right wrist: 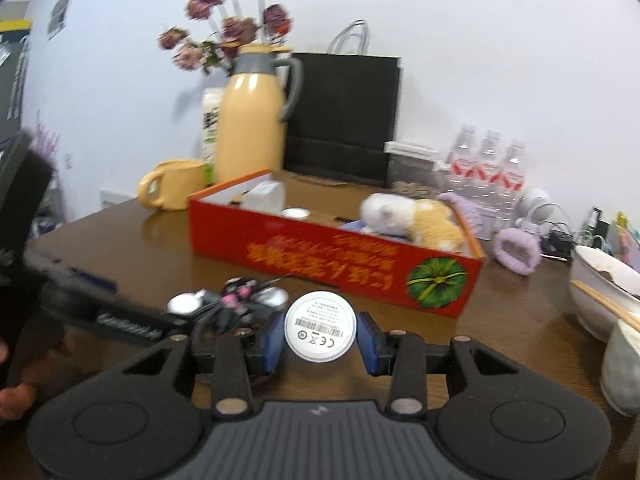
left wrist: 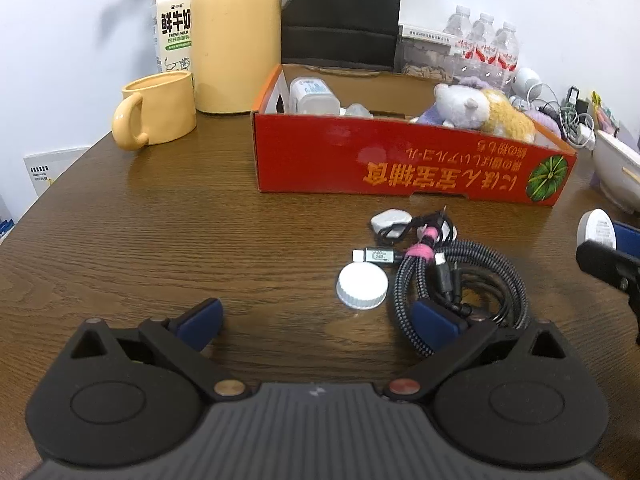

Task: Organize objects
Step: 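Grasp the round white cap with the right tool beside the black cable, then carry white cap into box with right tool while left tool grasps another white cap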

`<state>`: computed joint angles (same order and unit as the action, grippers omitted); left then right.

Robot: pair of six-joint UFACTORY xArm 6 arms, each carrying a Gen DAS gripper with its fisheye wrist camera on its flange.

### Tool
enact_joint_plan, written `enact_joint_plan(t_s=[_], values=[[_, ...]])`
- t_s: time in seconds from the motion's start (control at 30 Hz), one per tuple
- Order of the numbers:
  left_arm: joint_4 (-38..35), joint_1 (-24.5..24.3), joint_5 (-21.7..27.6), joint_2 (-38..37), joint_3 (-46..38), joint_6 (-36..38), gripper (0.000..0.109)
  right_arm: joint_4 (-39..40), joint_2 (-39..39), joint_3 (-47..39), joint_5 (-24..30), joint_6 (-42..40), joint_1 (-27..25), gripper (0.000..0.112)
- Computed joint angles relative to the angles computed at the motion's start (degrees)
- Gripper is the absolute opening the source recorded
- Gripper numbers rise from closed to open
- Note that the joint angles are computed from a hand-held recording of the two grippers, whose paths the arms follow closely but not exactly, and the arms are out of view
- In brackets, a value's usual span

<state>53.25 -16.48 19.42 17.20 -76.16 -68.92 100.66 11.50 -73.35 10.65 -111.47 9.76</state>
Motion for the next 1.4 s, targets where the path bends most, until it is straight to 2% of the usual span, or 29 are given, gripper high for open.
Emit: enact_joint_plan(t_s=[0.1,0.27,0.43,0.57,0.73,0.9,0.93,1.0,1.03,1.07,1.23,1.4], values=[[3.9,0.4,-1.4,-0.7,-0.1,-3.7,0.103,0.0,1.5,-2.4,0.3,0.8,-1.3,0.038],[4.2,0.2,-0.3,0.0,-2.2,-2.3,0.103,-1.8,4.5,-6.7,1.4,2.2,-2.5,0.038],[5.6,1.0,0.6,-1.2,-0.7,-2.9,0.103,-2.8,7.5,-9.8,3.1,5.1,-3.6,0.038],[3.2,1.1,1.5,-0.5,-0.7,1.6,0.103,-8.4,9.5,-10.4,4.7,11.9,-4.4,0.038],[0.8,0.9,1.8,1.0,-1.4,6.4,0.103,-7.0,9.1,-9.6,5.9,10.4,-4.7,0.038],[1.8,0.6,1.6,3.2,-3.8,6.9,0.101,-8.9,9.2,-9.3,6.3,11.7,-4.7,0.038],[1.5,0.7,1.1,3.7,-4.3,7.3,0.096,-8.6,9.1,-9.2,6.5,11.4,-4.7,0.038],[-0.1,1.3,-2.5,4.2,-4.4,8.8,0.073,-8.5,9.1,-9.1,6.6,11.2,-4.7,0.038],[-1.5,1.7,-4.7,4.3,-4.1,10.0,0.049,-8.8,9.1,-9.0,6.6,11.3,-4.6,0.038],[-1.3,1.7,-5.8,4.4,-4.1,10.1,0.029,-9.1,9.1,-8.9,6.6,11.5,-4.6,0.038],[5.0,1.4,-6.0,4.2,-4.1,4.0,0.029,-10.5,9.2,-8.7,6.8,11.9,-4.2,0.038],[13.8,2.3,-7.2,2.6,-5.4,-6.0,0.029,-8.0,8.7,-9.1,7.9,9.4,-4.0,0.038]])
